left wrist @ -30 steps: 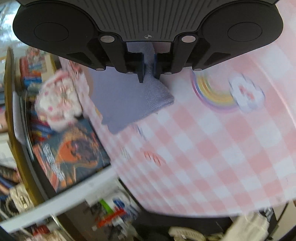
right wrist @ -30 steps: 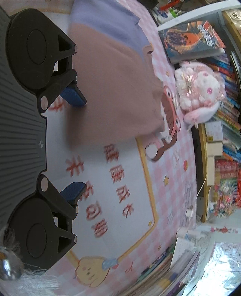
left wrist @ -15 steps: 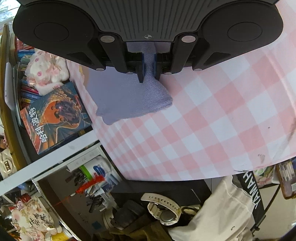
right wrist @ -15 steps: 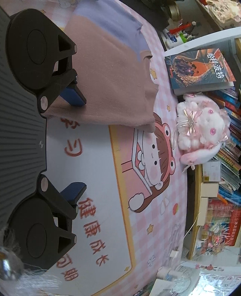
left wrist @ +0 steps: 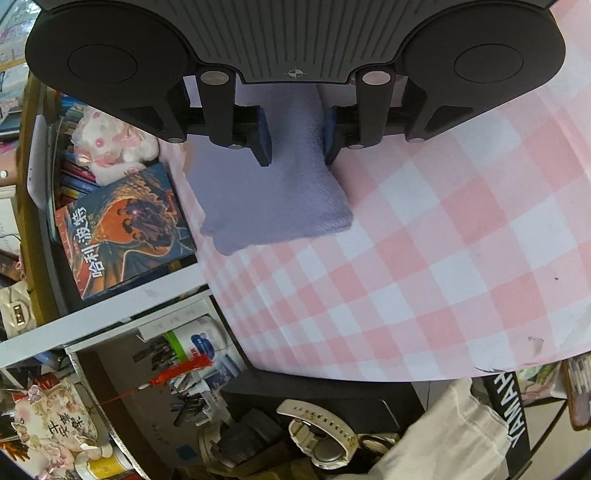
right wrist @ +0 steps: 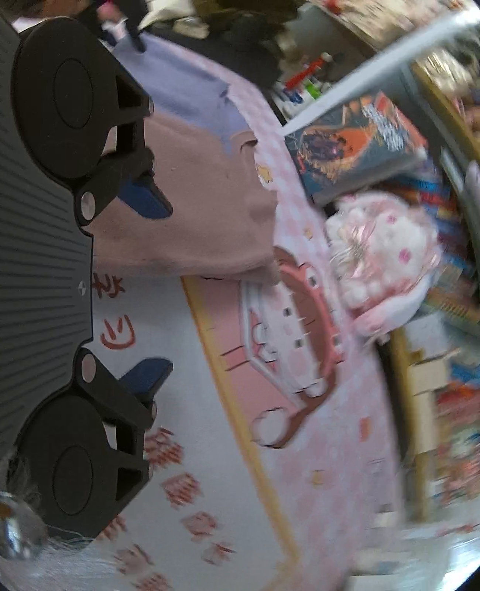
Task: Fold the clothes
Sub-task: 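Grasp the hem with the left gripper while the right gripper grasps the mauve hem, then lift the hem with both grippers and fold it over toward the collar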
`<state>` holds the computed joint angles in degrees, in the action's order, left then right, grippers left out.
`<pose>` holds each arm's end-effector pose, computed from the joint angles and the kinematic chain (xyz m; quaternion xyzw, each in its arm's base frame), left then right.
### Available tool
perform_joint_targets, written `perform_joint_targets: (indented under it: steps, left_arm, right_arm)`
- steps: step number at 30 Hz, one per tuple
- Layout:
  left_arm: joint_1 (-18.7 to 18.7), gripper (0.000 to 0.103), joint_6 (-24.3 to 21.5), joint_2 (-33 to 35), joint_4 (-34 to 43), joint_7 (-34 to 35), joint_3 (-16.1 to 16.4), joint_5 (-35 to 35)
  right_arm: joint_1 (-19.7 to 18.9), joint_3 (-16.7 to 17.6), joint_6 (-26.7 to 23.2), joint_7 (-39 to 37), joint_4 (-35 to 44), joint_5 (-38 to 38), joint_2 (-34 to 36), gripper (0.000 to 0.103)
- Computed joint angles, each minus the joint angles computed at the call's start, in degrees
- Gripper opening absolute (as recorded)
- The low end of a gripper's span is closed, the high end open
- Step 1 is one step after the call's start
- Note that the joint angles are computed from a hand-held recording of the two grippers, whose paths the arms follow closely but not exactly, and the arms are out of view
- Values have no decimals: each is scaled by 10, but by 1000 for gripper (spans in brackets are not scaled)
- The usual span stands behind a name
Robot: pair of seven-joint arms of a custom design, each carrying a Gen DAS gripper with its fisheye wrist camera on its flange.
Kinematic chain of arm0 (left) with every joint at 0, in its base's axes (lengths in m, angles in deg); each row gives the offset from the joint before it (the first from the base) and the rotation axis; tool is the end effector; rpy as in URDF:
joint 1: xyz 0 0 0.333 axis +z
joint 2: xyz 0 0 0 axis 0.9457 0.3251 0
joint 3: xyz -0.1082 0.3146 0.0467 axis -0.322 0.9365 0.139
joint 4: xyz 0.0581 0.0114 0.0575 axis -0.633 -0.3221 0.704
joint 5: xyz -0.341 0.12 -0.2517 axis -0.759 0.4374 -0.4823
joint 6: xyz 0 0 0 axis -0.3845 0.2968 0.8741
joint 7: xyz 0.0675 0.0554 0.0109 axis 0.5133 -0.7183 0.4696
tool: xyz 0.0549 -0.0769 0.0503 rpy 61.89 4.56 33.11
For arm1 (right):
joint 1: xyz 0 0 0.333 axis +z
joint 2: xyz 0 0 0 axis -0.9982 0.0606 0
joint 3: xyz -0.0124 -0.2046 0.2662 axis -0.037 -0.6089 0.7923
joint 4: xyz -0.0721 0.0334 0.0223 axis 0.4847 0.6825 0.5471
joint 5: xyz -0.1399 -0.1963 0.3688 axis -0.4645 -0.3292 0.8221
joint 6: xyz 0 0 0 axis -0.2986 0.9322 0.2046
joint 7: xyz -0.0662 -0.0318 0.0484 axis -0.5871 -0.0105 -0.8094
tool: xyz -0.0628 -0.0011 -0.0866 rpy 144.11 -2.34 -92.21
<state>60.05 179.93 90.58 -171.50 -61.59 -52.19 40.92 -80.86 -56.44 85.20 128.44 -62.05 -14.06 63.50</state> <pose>0.5975 -0.2347 0.3943 -0.8882 0.1001 -0.4335 0.1143 0.7601 0.1413 0.4296 -0.7039 0.6004 -0.0601 0.3748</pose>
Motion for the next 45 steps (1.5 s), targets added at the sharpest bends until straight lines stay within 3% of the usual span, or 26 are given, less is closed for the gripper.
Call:
perform_joint_targets:
  steps: [2,7,10,11,13,17,20,26,29,32,34,36,37,38,40,43,45]
  left_arm:
    - [0,30,3,2,2,-14,2,11]
    - [7,30,14,5,5,-38,6,34]
    - [9,21,12,8,7,-29,5,31]
    - [10,13,9,8,7,-11,4,14]
    - [8,8,5,8,7,2,5,9]
    - [-5,7,-33,-4,17,37,-1,34]
    - [-16,7,-67,-8,40,89,-12,63]
    - [-64,7,-126,45,158,324,-33,55]
    - [-95,7,-116,93,228,469,-35,25]
    - [-107,10,-81,161,305,649,-53,-72]
    - [-91,27,-97,214,358,830,-98,-212]
    - [-86,48,-171,275,433,991,-144,-325]
    - [-100,50,-211,293,465,1025,-143,-339]
    - [-113,53,-225,299,477,1034,-134,-340]
    - [-131,65,-208,286,464,999,-107,-329]
    - [-160,67,-154,245,411,892,-52,-296]
    - [-187,67,-93,203,352,769,1,-242]
  right_arm:
    - [2,-7,-26,31,15,-6,10,54]
    - [0,-11,-79,80,46,-19,29,36]
    - [-7,-5,-90,71,52,-13,34,26]
    - [-8,-3,-94,68,54,-11,36,23]
    - [-12,-1,-103,61,60,-6,40,19]
    - [-19,4,-124,41,74,4,48,11]
    - [-23,5,-145,26,92,8,60,10]
    - [-39,13,-216,-10,161,16,103,9]
    - [-47,17,-251,-28,197,20,126,8]
    - [-55,20,-286,-39,233,25,149,8]
    - [-59,22,-307,-46,256,25,163,8]
    - [-63,24,-327,-53,274,27,175,8]
    - [-65,25,-336,-55,284,27,181,8]
    - [-66,25,-344,-56,292,28,186,8]
    - [-69,27,-360,-59,308,30,196,8]
    - [-71,26,-369,-61,321,29,202,11]
    - [-73,26,-352,-73,309,33,192,18]
